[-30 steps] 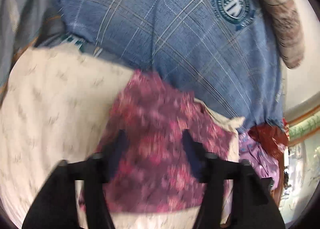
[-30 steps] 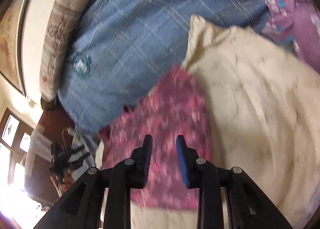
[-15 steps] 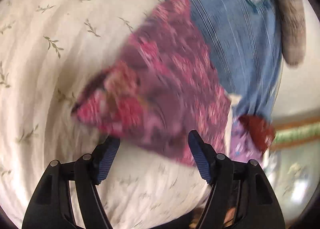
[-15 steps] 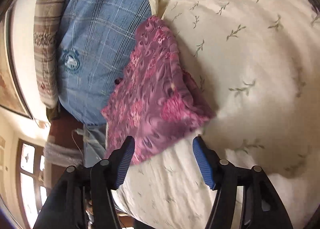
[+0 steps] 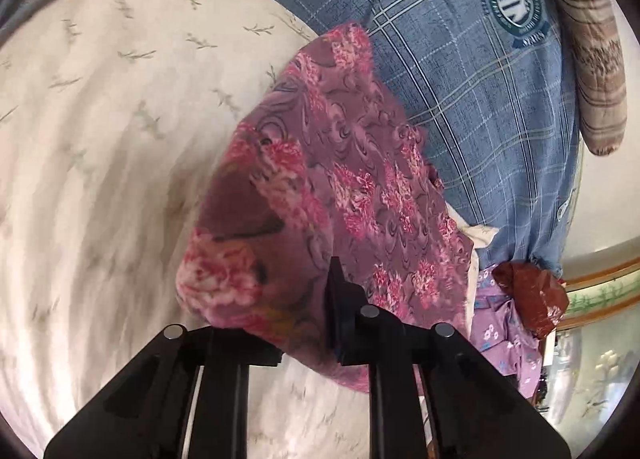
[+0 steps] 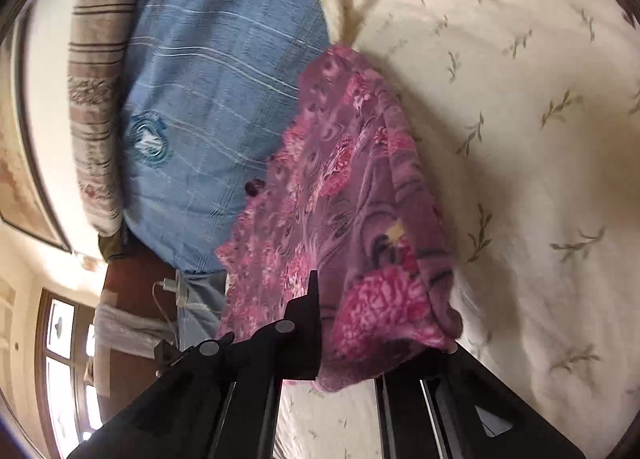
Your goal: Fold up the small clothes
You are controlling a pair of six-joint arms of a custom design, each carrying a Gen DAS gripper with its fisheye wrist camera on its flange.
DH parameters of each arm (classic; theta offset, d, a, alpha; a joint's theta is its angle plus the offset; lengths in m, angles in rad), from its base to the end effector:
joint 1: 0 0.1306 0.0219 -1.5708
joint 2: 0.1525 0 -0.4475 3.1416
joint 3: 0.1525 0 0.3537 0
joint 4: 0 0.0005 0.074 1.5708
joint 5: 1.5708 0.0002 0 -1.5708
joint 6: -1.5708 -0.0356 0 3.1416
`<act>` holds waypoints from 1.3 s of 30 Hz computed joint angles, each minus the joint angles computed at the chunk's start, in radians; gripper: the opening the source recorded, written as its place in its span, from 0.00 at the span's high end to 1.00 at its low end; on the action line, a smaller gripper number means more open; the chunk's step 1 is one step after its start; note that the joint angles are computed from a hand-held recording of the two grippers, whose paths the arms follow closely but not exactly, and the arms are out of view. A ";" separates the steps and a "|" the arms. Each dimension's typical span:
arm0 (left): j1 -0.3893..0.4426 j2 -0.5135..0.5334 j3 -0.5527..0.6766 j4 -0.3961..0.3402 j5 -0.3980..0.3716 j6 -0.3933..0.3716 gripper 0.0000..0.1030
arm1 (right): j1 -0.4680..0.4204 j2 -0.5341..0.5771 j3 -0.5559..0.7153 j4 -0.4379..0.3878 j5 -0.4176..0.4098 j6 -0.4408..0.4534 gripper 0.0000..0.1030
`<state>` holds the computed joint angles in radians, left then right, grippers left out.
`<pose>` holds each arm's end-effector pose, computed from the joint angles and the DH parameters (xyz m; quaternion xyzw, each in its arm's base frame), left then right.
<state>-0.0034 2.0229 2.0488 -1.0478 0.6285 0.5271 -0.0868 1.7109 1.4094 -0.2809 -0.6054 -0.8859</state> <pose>0.6832 -0.0238 0.4201 -0.1561 0.9059 -0.3547 0.1707 0.5744 -0.0302 0.3971 0.2678 0.8090 0.4179 0.3150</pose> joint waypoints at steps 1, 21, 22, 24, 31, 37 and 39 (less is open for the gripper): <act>-0.003 -0.028 -0.035 -0.002 -0.012 -0.011 0.87 | -0.006 -0.019 -0.017 0.006 -0.023 0.004 0.96; 0.134 -0.323 -0.400 -0.061 0.066 -0.390 0.45 | -0.169 -0.298 -0.275 -0.196 0.074 0.199 0.68; 0.129 -0.317 -0.379 -0.045 0.036 -0.387 0.34 | -0.167 -0.295 -0.248 -0.201 0.101 0.214 0.64; 0.113 -0.272 -0.305 -0.034 0.006 -0.374 0.29 | -0.158 -0.268 -0.184 -0.199 0.111 0.228 0.62; 0.025 0.040 0.159 -0.225 -0.057 -0.321 0.29 | -0.079 -0.016 0.139 -0.278 0.169 0.286 0.49; -0.006 0.228 0.433 -0.364 -0.010 -0.300 0.31 | -0.019 0.157 0.354 -0.404 0.318 0.395 0.62; -0.015 0.200 0.396 -0.294 -0.014 -0.305 0.48 | -0.009 0.165 0.379 -0.418 0.341 0.459 0.92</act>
<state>-0.0182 2.2234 2.4452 -1.3414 0.6146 0.2222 -0.0954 1.8758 1.7887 -0.6992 -0.2648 -0.4267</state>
